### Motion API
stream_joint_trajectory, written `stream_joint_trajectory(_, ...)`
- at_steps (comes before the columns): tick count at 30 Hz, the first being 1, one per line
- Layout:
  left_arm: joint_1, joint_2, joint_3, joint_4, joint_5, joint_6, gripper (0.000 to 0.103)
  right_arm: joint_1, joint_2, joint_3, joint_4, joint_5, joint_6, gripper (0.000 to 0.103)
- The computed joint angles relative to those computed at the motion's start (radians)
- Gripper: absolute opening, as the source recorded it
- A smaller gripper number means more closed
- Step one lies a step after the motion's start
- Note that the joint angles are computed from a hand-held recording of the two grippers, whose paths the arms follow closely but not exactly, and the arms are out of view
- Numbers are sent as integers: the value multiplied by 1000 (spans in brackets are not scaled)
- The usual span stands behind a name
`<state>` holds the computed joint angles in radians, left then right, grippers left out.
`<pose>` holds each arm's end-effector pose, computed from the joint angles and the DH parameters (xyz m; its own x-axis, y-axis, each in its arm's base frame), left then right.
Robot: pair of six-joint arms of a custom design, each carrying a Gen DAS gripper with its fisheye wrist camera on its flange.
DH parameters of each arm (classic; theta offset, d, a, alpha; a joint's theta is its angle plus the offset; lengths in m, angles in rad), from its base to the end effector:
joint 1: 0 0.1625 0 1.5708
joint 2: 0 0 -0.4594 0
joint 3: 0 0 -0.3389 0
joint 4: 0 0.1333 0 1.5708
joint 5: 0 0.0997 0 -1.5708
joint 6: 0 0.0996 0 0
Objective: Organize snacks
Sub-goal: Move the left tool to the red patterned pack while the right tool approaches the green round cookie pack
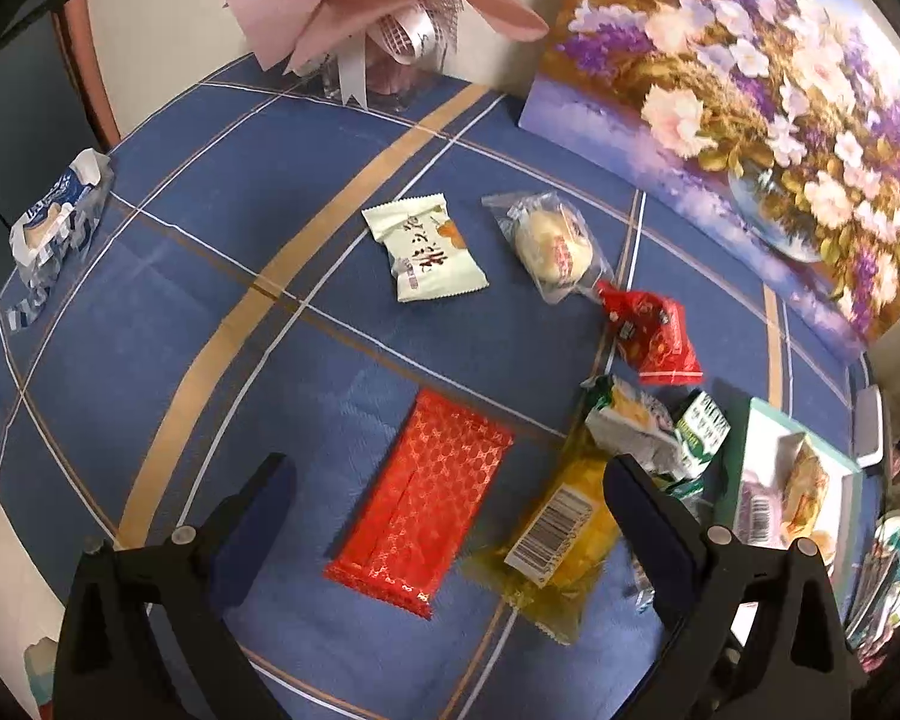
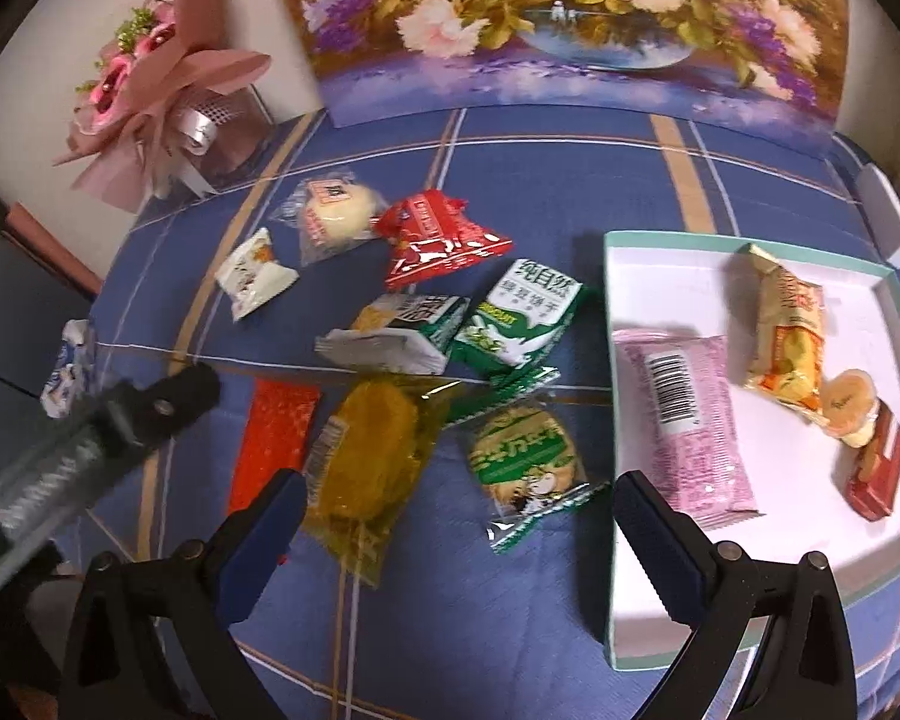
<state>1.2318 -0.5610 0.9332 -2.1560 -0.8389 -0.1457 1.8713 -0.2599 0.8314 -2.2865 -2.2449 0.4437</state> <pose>-0.0835 -0.8377 0.2323 -0.7878 -0.0209 -0.6156 0.2129 0.9286 -0.3040 0.3162 -0.7802 0.0346 -0.8237 0.2743 0.4962 0.0672 0.9162 -0.3950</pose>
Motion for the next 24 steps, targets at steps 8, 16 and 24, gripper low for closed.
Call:
stream_joint_trajectory(8,19,24,-59,118,-38,-56,101,-10,-9,24,-50,10,-26,103)
stream_joint_trajectory(16,37,25,-72,117,-58,-68,101,-16,-9,34,-91,5,-67,103)
stream_joint_trajectory(24,58,51,-137,203,-83,-98,92,-30,-11,21,-36,19,-25,102)
